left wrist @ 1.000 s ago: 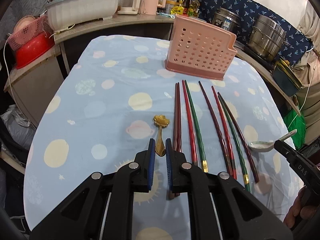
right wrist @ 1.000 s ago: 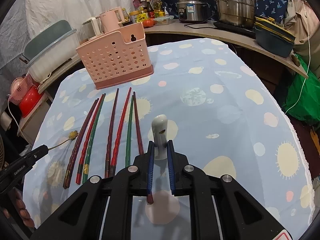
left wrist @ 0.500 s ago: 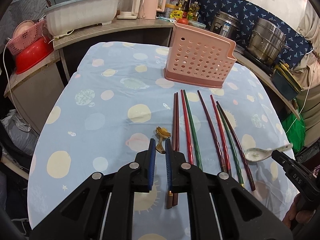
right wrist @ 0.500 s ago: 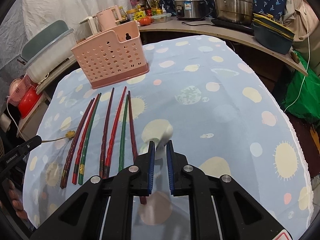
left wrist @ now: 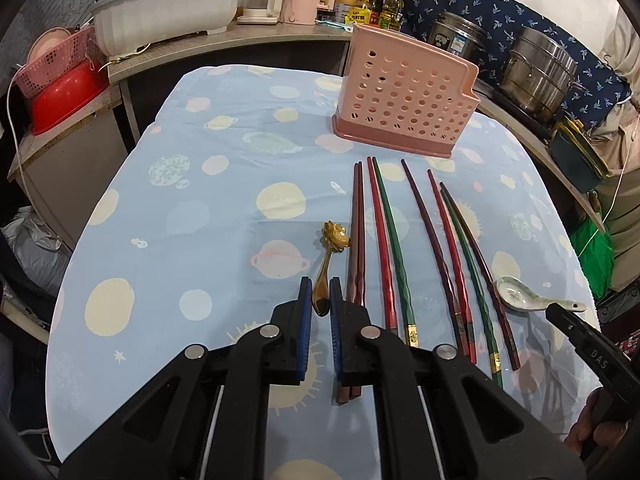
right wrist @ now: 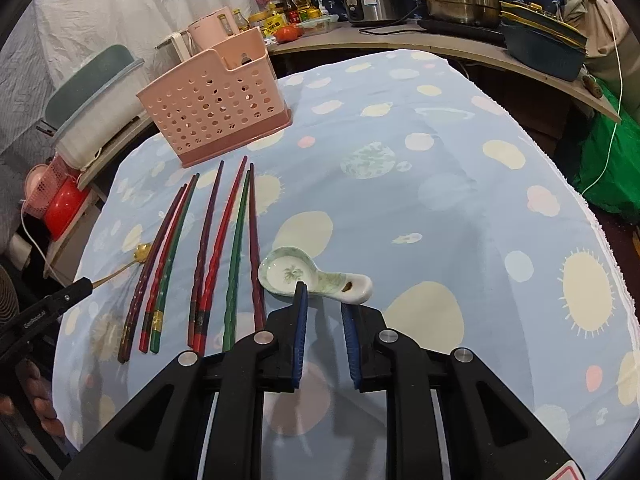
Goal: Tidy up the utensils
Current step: 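Lift the white spoon with the right tool while the left tool lifts the gold spoon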
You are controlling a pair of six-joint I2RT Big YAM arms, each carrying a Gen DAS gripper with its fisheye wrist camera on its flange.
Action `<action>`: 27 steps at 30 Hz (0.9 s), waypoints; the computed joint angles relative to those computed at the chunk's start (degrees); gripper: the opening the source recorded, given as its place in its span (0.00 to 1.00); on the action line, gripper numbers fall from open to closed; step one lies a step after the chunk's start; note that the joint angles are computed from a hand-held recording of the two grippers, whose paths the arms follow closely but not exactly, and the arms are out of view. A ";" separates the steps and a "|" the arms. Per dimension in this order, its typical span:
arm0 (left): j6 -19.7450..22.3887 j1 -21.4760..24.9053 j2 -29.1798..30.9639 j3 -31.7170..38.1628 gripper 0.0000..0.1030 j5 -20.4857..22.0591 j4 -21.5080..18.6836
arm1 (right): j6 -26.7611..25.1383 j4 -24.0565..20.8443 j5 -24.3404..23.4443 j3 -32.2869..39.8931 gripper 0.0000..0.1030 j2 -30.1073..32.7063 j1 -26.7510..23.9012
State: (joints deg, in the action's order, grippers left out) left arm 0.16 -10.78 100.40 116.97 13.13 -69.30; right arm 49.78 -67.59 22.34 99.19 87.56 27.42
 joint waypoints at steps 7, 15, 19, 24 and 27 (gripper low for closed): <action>-0.03 0.09 0.38 0.16 0.01 -0.03 -0.28 | 0.85 1.20 -1.13 -0.66 0.23 -0.37 -1.03; -0.20 0.18 0.67 -0.29 0.01 0.09 -0.57 | 1.06 1.76 -1.23 -1.36 0.23 -0.80 -1.90; -0.18 0.25 0.41 -0.79 0.01 0.36 -0.43 | 1.29 2.27 -1.58 -1.84 0.22 -1.26 -2.02; -0.09 0.31 0.01 -1.18 0.01 0.61 -0.31 | 0.80 2.42 -1.44 -1.64 0.15 -1.54 -1.85; -0.15 0.41 -0.16 -1.30 0.01 0.70 -0.27 | 0.47 2.22 -1.26 -1.31 0.13 -1.57 -1.52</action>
